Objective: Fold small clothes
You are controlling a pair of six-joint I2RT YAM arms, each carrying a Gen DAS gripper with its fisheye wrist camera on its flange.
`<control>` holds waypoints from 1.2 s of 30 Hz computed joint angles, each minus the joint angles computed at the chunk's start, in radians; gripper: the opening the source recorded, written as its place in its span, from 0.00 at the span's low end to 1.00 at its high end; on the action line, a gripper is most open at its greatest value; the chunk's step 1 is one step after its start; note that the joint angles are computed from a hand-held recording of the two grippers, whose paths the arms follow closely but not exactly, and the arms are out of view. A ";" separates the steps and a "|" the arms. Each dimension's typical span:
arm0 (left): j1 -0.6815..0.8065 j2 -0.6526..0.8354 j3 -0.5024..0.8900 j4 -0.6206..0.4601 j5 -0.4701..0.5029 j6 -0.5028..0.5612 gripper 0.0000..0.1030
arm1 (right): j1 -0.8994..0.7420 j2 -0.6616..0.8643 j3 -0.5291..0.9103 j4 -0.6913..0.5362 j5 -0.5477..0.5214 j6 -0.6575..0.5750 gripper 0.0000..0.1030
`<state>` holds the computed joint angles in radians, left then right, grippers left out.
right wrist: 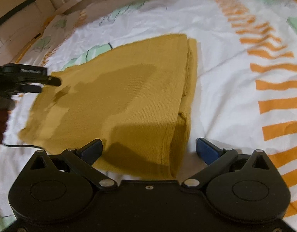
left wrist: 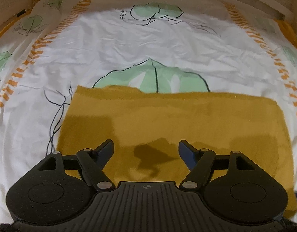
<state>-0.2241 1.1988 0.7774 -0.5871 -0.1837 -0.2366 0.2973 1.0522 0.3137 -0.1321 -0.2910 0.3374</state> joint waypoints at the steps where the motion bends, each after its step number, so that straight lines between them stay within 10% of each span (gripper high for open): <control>1: 0.004 0.002 0.007 -0.005 0.011 -0.007 0.70 | -0.063 0.006 0.027 -0.055 -0.084 -0.027 0.99; 11: -0.015 -0.206 -0.004 -0.170 0.105 -0.039 0.70 | -0.582 -0.184 0.101 -0.427 -0.454 -0.303 1.00; 19: -0.147 -0.455 -0.035 -0.357 0.071 -0.081 0.70 | -0.618 -0.165 0.170 -0.671 -0.589 -0.599 1.00; 28: -0.164 -0.418 -0.173 -0.113 -0.065 -0.055 0.70 | -0.335 -0.278 0.029 -0.308 -0.202 -0.201 0.99; 36: -0.115 -0.211 -0.174 0.133 -0.087 -0.010 0.70 | -0.421 -0.237 -0.050 -0.027 -0.221 -0.044 1.00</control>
